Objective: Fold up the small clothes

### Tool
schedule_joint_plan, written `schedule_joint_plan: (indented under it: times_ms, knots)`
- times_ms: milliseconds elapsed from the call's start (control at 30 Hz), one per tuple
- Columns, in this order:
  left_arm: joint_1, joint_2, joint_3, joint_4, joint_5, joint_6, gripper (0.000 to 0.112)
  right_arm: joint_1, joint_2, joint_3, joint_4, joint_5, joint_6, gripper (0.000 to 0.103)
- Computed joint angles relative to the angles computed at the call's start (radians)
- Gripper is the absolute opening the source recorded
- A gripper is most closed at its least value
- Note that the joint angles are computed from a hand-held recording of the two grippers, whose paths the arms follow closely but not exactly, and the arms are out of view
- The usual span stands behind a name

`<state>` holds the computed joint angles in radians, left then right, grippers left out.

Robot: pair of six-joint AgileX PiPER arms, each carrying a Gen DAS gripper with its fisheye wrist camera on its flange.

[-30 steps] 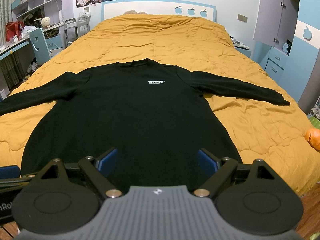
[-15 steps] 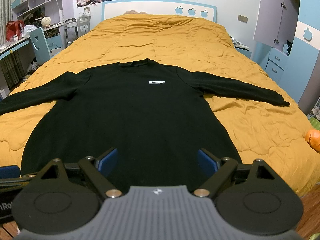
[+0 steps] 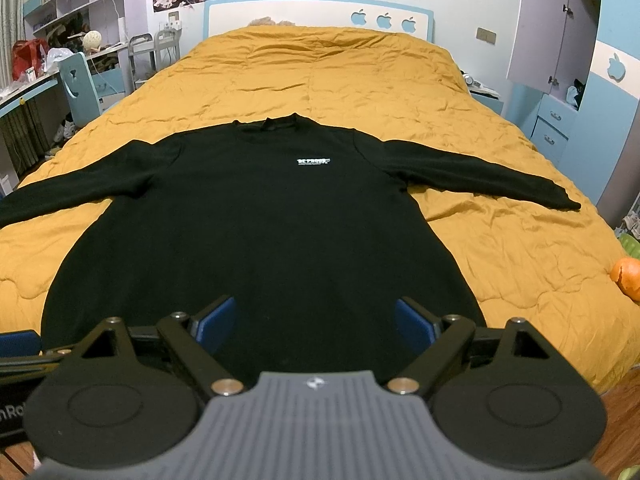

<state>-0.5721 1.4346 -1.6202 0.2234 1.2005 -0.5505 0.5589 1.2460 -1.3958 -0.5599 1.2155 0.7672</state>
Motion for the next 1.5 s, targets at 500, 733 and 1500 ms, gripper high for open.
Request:
schedule_joint_plan:
  times_ms: [500, 733, 1500]
  knots:
    - [0.01, 0.023, -0.015, -0.016, 0.007, 0.011, 0.092, -0.034, 0.021, -0.002, 0.024, -0.014, -0.023, 0.083]
    - [0.05, 0.031, 0.005, -0.052, -0.019, 0.04, 0.092, -0.042, 0.04, 0.0, 0.038, -0.033, -0.027, 0.083]
    - [1.113, 0.346, -0.042, -0.973, -0.408, 0.684, 0.089, -0.09, 0.687, -0.497, 0.444, -0.652, -0.663, 0.083]
